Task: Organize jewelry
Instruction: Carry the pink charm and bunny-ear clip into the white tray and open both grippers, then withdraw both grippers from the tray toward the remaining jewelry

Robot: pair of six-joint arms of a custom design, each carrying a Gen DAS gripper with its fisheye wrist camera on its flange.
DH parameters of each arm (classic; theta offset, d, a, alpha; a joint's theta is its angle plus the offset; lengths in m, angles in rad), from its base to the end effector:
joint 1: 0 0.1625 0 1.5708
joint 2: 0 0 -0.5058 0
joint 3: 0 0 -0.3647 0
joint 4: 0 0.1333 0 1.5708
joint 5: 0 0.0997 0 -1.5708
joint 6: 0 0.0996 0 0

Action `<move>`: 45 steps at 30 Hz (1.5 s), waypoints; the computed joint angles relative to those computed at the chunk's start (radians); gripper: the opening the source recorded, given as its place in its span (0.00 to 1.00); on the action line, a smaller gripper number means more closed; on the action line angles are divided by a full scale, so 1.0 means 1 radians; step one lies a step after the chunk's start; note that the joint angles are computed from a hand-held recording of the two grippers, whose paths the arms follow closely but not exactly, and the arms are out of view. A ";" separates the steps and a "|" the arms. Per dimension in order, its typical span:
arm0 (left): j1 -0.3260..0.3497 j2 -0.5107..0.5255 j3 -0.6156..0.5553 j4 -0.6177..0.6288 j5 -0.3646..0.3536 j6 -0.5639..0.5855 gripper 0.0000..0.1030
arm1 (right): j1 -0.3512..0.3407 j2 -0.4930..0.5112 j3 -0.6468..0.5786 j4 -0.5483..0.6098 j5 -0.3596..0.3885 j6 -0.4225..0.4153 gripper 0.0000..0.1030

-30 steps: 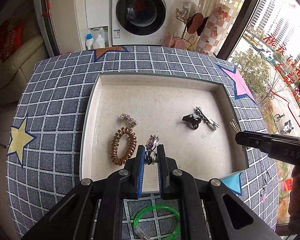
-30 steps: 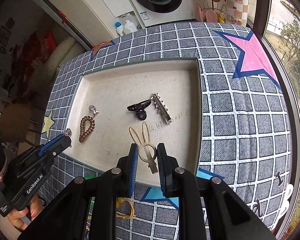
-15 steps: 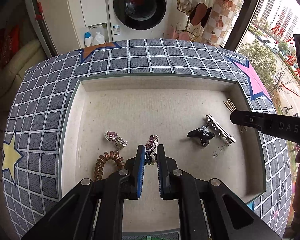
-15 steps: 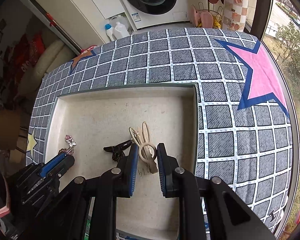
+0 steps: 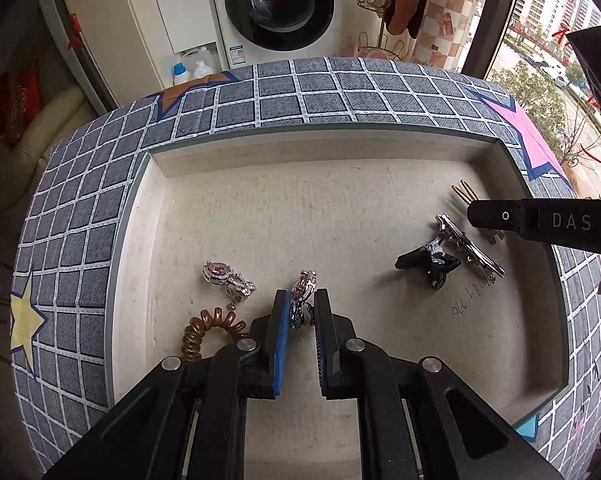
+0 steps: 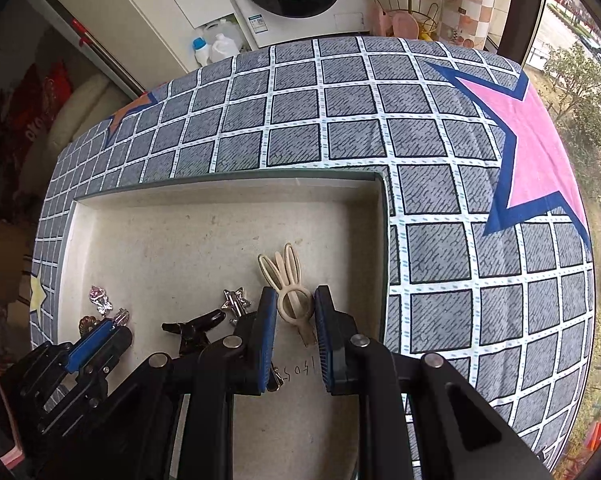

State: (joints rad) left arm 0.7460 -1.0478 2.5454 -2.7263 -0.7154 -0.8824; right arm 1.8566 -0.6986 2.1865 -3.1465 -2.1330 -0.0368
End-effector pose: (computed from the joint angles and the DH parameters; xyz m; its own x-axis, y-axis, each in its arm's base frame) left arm -0.1165 -0.3915 0.1420 -0.6990 -0.0786 -0.7108 0.2394 0.9109 -0.3360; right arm 0.2247 -0.4803 0.0492 -0.8140 -0.2287 0.5339 -0.3110 0.9480 -0.0681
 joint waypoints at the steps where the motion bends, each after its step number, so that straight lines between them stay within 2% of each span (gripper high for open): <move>1: 0.001 0.002 -0.001 0.002 0.001 0.000 0.23 | 0.002 0.001 -0.001 0.002 -0.005 -0.003 0.20; 8: -0.009 0.010 -0.021 0.074 0.012 0.003 0.24 | 0.007 0.004 0.001 -0.003 -0.006 0.004 0.21; 10: -0.007 0.005 -0.022 0.080 0.008 -0.005 0.24 | 0.004 0.000 0.003 0.000 0.010 0.003 0.29; 12: -0.010 -0.002 -0.022 0.090 0.010 -0.017 0.24 | 0.003 -0.004 0.004 0.006 0.021 0.006 0.47; 24: -0.049 -0.053 -0.014 0.116 0.010 -0.052 0.24 | 0.009 -0.061 0.052 -0.059 0.113 0.051 0.47; 32: -0.084 -0.107 0.005 0.167 0.004 -0.110 0.24 | 0.031 -0.100 0.096 -0.069 0.135 0.096 0.48; 33: -0.088 -0.116 0.009 0.174 0.002 -0.121 0.32 | 0.035 -0.105 0.105 -0.077 0.136 0.100 0.48; 34: -0.094 -0.128 0.012 0.191 0.001 -0.137 0.52 | 0.037 -0.111 0.115 -0.084 0.137 0.103 0.48; 35: -0.105 -0.143 0.011 0.237 0.007 -0.178 1.00 | 0.041 -0.116 0.126 -0.092 0.138 0.109 0.49; 36: -0.129 -0.154 0.025 0.264 0.038 -0.225 1.00 | 0.045 -0.121 0.136 -0.098 0.140 0.116 0.50; 38: -0.145 -0.178 0.036 0.293 0.040 -0.240 1.00 | 0.052 -0.134 0.156 -0.105 0.144 0.132 0.51; 45: -0.245 -0.314 0.066 0.529 -0.001 -0.414 1.00 | 0.091 -0.176 0.230 -0.127 0.167 0.166 0.76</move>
